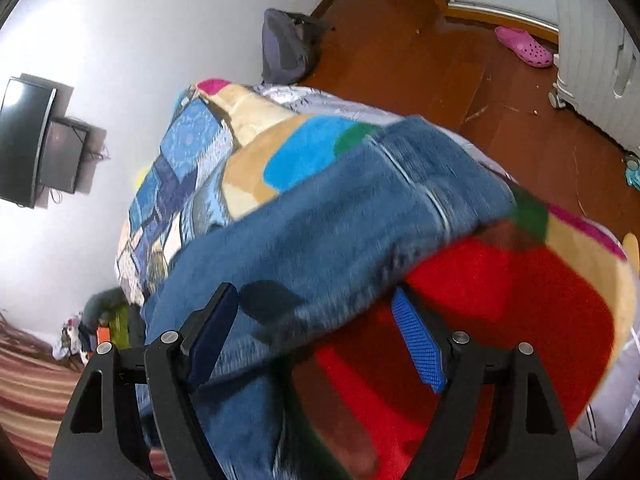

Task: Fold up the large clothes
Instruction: 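Fold the held sleeve across the jacket back and open the right tool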

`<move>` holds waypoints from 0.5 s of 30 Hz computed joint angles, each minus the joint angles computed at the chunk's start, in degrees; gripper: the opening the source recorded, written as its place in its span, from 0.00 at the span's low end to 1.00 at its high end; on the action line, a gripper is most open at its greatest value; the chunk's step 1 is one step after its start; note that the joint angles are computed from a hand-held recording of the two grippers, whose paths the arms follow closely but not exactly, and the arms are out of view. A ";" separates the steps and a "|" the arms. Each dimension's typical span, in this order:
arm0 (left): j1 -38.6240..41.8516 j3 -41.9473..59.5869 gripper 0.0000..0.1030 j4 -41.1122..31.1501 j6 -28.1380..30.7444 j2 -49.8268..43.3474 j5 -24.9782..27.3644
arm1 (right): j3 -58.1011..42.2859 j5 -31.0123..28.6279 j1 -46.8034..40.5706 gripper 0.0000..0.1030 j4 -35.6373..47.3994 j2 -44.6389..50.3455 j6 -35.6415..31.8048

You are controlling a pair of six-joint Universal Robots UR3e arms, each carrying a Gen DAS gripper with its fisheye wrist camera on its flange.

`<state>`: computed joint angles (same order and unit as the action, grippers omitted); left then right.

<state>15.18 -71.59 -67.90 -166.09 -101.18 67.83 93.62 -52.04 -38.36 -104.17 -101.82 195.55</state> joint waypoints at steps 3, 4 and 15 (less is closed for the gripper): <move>0.04 0.32 0.89 -0.41 0.67 0.06 -0.01 | -1.10 -3.34 2.54 0.45 -4.39 2.60 3.13; 0.06 0.27 0.89 -0.34 0.81 0.21 0.01 | -1.74 -4.45 3.40 0.30 -5.04 3.86 4.08; 3.89 -1.60 0.89 0.05 1.73 3.41 -1.76 | -21.21 -7.27 11.11 0.10 -2.56 8.11 -0.86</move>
<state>19.07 -73.20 -67.85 -164.36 -97.77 66.07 72.41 -59.31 -27.25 -106.73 -93.71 194.68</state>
